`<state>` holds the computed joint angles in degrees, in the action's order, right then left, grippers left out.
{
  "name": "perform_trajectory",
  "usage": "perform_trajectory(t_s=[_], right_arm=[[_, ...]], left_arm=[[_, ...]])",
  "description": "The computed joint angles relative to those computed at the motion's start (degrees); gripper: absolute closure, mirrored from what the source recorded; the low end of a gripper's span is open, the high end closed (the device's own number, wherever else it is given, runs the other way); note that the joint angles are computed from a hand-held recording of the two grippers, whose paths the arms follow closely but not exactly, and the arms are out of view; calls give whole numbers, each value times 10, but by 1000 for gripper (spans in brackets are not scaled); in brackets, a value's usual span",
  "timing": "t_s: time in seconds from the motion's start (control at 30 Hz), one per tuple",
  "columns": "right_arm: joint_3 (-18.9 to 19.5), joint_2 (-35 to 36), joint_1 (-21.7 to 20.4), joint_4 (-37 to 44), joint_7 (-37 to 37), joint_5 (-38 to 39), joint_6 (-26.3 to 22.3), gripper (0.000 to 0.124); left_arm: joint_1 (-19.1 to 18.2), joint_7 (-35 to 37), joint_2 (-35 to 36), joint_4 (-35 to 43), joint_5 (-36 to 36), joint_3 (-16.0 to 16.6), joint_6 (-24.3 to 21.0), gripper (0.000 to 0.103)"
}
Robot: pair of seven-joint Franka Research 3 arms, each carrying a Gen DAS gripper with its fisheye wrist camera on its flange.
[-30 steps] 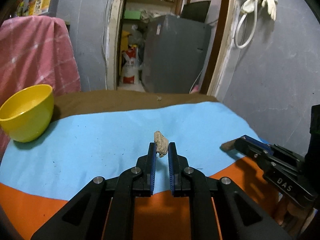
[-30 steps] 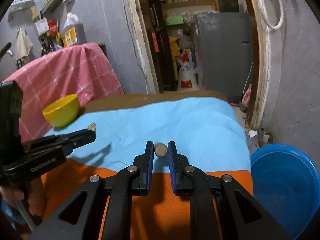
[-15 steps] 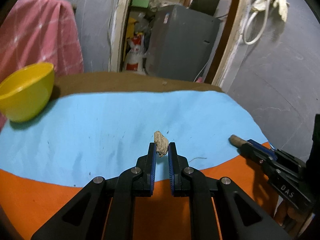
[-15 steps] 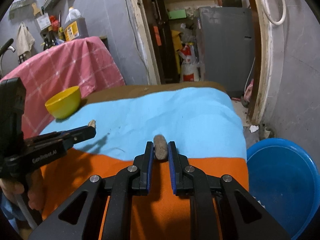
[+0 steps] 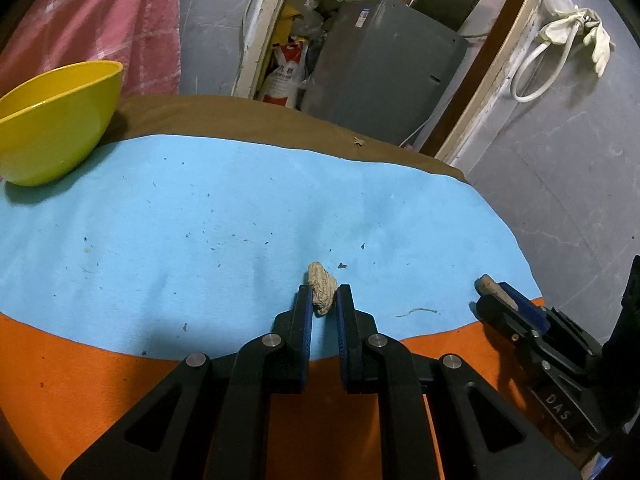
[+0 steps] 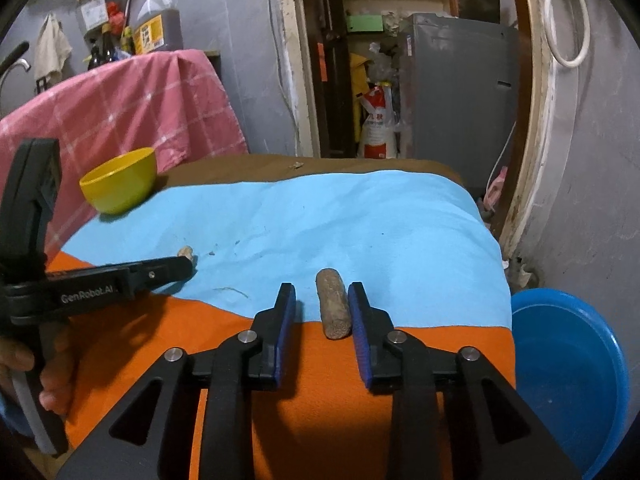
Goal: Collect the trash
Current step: 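Grasp the brown stick with the right tool while the left grasps the small pale lump, then carry the stick and lump over the blue bucket and open both tools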
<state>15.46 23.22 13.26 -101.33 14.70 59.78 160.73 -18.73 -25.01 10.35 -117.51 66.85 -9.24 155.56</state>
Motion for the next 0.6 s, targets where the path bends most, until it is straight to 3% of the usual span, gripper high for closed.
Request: perform_trajectory(t_s=[0.2, 0.3, 0.47, 0.6], right_arm=[[-2, 5, 4, 4, 15, -17, 5, 99], [-1, 7, 8, 3, 21, -18, 25, 110], [17, 6, -12, 3, 1, 19, 26, 112], [31, -4, -28, 0, -54, 91, 35, 112]], left_arm=[[1, 5, 7, 6, -3, 4, 3, 94], [0, 14, 8, 10, -9, 3, -3, 94], [-18, 21, 7, 25, 19, -1, -49, 94], [-37, 6, 2, 39, 62, -10, -106, 94]])
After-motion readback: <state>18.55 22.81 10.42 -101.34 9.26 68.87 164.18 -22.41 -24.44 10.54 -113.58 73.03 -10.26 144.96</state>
